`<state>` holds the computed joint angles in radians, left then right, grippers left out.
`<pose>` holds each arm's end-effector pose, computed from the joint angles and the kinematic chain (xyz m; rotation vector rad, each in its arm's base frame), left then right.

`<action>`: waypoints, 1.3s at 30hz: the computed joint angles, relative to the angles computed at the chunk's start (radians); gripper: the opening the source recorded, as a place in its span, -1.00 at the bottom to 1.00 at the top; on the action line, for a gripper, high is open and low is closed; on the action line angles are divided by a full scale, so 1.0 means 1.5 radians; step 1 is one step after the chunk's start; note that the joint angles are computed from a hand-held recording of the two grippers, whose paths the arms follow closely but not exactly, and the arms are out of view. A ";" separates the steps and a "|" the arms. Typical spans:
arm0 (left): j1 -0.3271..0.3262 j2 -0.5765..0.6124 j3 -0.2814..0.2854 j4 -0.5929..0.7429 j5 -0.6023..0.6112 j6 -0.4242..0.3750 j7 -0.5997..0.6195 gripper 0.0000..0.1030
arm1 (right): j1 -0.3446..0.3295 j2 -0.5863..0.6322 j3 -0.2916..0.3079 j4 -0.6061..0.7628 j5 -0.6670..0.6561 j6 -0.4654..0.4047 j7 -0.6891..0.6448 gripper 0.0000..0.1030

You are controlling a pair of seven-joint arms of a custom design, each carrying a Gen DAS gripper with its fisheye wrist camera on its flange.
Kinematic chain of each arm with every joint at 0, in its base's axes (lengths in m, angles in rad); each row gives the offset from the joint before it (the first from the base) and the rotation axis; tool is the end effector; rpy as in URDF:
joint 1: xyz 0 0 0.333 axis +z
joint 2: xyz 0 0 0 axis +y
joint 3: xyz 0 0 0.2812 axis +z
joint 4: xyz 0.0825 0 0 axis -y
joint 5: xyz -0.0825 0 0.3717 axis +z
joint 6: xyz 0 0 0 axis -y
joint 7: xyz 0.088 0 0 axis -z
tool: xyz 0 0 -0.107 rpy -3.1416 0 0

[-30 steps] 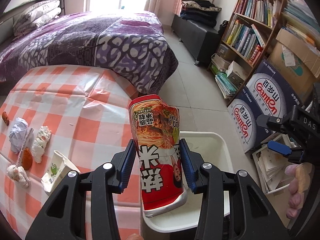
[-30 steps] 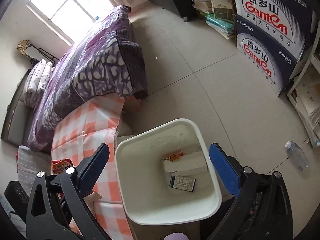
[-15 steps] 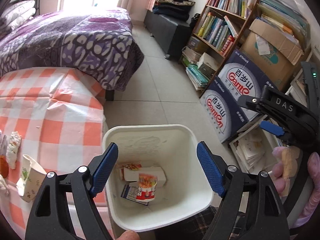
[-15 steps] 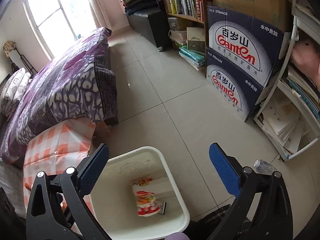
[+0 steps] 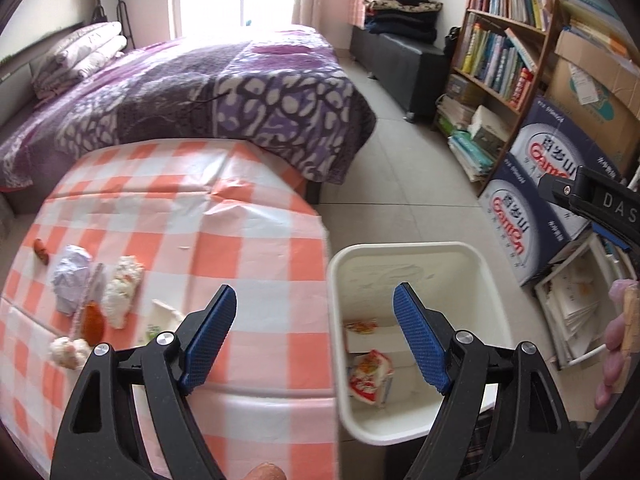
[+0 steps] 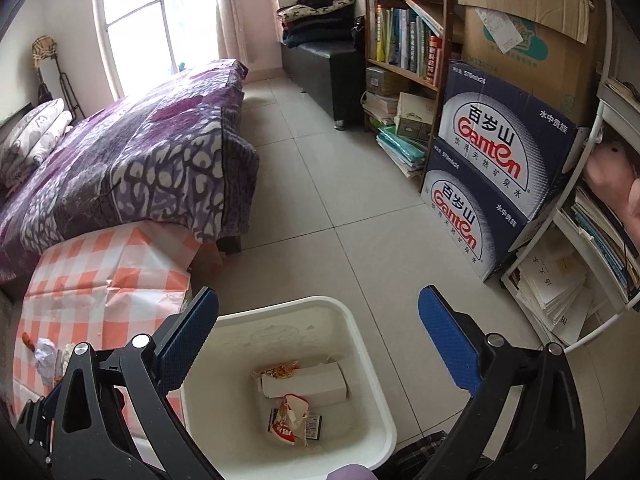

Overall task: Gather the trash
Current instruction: 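Grasp the white leaf-pattern cup with the right tool while the left approaches a tissue ball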

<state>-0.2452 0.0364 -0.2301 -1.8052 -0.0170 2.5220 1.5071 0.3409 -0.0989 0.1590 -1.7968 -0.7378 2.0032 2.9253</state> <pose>0.5420 -0.2765 0.5638 -1.4937 2.2487 -0.8477 0.5020 0.2322 0.5956 -1.1708 2.3220 -0.9290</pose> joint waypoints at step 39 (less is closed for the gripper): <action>0.219 0.078 0.094 0.082 -0.195 -0.286 -0.212 0.17 | 0.127 0.437 -0.053 0.430 0.442 0.108 -0.176 0.81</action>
<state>0.0837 0.1538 -0.0884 -1.6823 -0.3101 2.0934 1.1888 0.5315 0.5572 0.0794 -1.1519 -0.0754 2.1650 2.6617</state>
